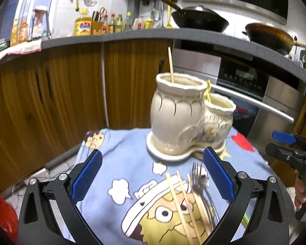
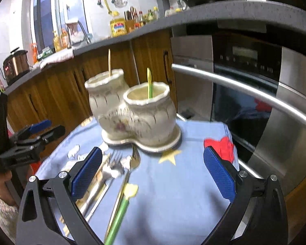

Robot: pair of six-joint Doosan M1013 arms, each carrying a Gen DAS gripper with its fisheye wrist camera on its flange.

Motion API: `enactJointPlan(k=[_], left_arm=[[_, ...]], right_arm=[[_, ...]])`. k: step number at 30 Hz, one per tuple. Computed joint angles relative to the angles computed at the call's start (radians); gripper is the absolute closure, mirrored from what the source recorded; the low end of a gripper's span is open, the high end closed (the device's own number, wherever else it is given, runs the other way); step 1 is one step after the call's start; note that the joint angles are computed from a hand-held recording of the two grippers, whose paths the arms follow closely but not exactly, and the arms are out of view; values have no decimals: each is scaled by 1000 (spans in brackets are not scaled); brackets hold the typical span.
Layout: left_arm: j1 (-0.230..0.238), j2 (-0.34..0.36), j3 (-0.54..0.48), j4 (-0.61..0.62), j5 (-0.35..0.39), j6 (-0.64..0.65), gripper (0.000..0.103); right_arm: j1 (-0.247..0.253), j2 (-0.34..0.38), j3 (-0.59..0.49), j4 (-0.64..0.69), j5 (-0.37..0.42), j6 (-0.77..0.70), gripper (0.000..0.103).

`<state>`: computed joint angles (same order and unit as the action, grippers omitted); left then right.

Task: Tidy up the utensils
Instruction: 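Withdraw both open tools back toward the loose utensils, then grasp another wooden chopstick with the left tool while the right tool grasps the gold fork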

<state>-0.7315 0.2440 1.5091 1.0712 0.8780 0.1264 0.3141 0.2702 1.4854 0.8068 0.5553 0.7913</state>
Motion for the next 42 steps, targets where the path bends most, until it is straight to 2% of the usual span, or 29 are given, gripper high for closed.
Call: enactJointPlan(k=[4,11,16,20,23,28,36,38,40,42], left_arm=[[7,4,-1,-96,-11,89,5],[23,43,-42,-280,34,288,9],[40,58,-56,-389,44,385,37],[42,67,-67,-435,39,442,47],[37,72,-73,-449,39,473,54],[27,79,-85,-465,53,516,72],[27,95,-97,-462,66,521,76],[26,96,-95,-450,66,511,79],[26,99,-96,-440,68,506,89],[26,100,-98,-434,69,505,92]], right_arm=[[-1,5,8,-46,38,33,5],[13,17,10,-143,57,80,5],[23,25,7,-186,65,94,5],[24,28,3,-191,73,99,5],[24,30,0,-198,75,106,5],[22,31,-3,-195,79,108,5],[21,30,-5,-190,75,108,5],[23,32,-8,-193,80,110,5],[26,33,-11,-192,86,109,5],[30,34,-12,-191,82,107,5]])
